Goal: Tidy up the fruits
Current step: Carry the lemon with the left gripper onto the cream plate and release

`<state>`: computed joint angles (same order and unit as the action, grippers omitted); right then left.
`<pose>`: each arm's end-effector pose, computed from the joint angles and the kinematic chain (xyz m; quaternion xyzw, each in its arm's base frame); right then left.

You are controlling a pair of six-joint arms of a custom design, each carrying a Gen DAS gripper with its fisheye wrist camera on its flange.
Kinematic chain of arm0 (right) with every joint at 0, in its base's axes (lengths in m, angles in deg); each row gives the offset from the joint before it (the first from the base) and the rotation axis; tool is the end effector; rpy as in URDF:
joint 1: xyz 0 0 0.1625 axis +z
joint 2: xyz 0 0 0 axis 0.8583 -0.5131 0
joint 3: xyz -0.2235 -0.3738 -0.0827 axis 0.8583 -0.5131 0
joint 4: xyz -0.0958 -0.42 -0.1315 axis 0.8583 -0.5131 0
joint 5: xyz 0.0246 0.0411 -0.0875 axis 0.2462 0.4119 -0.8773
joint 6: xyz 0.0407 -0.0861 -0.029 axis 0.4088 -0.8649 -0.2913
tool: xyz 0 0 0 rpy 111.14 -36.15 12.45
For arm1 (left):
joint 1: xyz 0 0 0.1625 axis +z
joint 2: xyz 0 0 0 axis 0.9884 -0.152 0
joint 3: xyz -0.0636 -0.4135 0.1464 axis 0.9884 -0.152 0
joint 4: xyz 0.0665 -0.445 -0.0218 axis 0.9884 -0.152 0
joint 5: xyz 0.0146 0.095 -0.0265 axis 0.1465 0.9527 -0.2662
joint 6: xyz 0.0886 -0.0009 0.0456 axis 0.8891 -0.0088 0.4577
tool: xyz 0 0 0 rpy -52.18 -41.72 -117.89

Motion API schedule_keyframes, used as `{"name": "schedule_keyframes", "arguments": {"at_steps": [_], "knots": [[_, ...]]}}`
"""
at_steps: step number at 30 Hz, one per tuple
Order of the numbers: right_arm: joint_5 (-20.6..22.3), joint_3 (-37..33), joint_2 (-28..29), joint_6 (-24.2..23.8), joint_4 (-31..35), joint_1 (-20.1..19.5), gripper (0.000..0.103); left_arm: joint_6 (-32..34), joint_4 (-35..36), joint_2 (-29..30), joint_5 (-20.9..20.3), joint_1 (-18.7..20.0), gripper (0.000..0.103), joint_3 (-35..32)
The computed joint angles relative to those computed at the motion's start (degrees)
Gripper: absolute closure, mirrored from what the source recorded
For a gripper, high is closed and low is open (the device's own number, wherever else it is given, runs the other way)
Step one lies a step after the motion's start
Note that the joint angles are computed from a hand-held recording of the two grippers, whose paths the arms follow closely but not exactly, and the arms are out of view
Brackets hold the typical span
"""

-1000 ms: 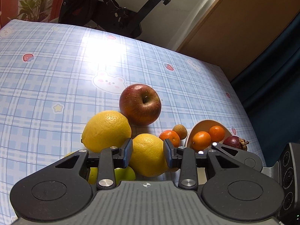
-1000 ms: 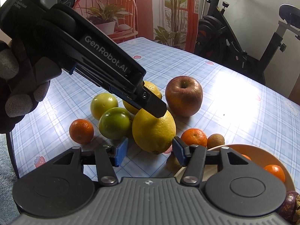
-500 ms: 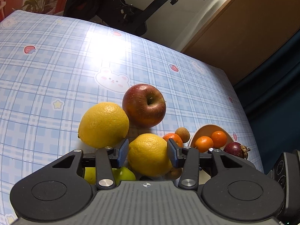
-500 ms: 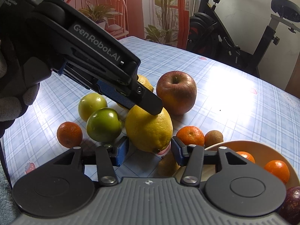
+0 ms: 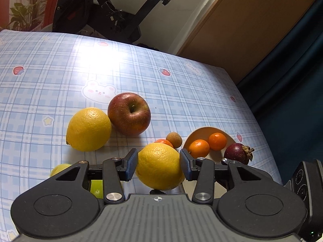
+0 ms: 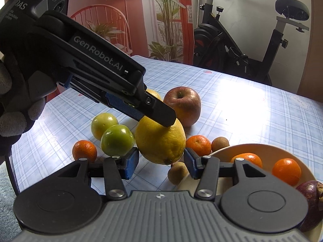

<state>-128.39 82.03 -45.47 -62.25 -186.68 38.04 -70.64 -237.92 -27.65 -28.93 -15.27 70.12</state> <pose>0.2243 -0.7298 0.0324 0.4411 -0.8555 0.2512 0.1018 -0.1275 -0.7462 0.1593 0.0248 0.9276 -0.3264 0.1801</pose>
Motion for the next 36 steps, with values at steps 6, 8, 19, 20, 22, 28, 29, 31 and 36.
{"name": "schedule_keyframes", "arguments": {"at_steps": [6,8,19,20,22,28,29,31,36], "knots": [[1.2,3.7,-3.1,1.1,-3.8,-1.4,0.051,1.9,1.0,1.6,-0.8,-1.3,0.056,-1.9],[1.1,4.1,-3.7,1.6,-4.1,-1.8,0.051,2.2,2.0,2.5,-1.0,-1.7,0.056,-2.9],[0.8,5.5,-5.4,4.8,-3.6,-4.5,0.051,2.6,7.5,7.7,0.0,-2.1,0.056,-8.4],[0.9,5.4,-5.4,4.8,-3.5,-4.6,0.051,2.6,7.8,7.8,0.1,-2.0,0.056,-8.5],[1.0,5.0,-5.1,4.9,-3.3,-4.8,0.051,2.5,8.4,7.9,0.4,-1.8,0.055,-8.9],[0.2,3.7,-3.8,4.6,-3.2,-4.8,0.051,1.1,9.9,8.7,0.4,-1.2,0.056,-10.4],[0.3,3.7,-3.8,4.8,-3.4,-4.8,0.051,1.3,9.5,8.9,0.5,-1.2,0.056,-10.5],[0.3,3.4,-3.5,5.3,-3.5,-4.9,0.051,1.7,9.1,9.2,0.9,-1.2,0.056,-10.8],[-0.8,3.0,-3.2,6.0,-3.7,-4.6,0.050,3.0,8.2,9.6,1.5,-1.5,0.058,-10.9]]}}
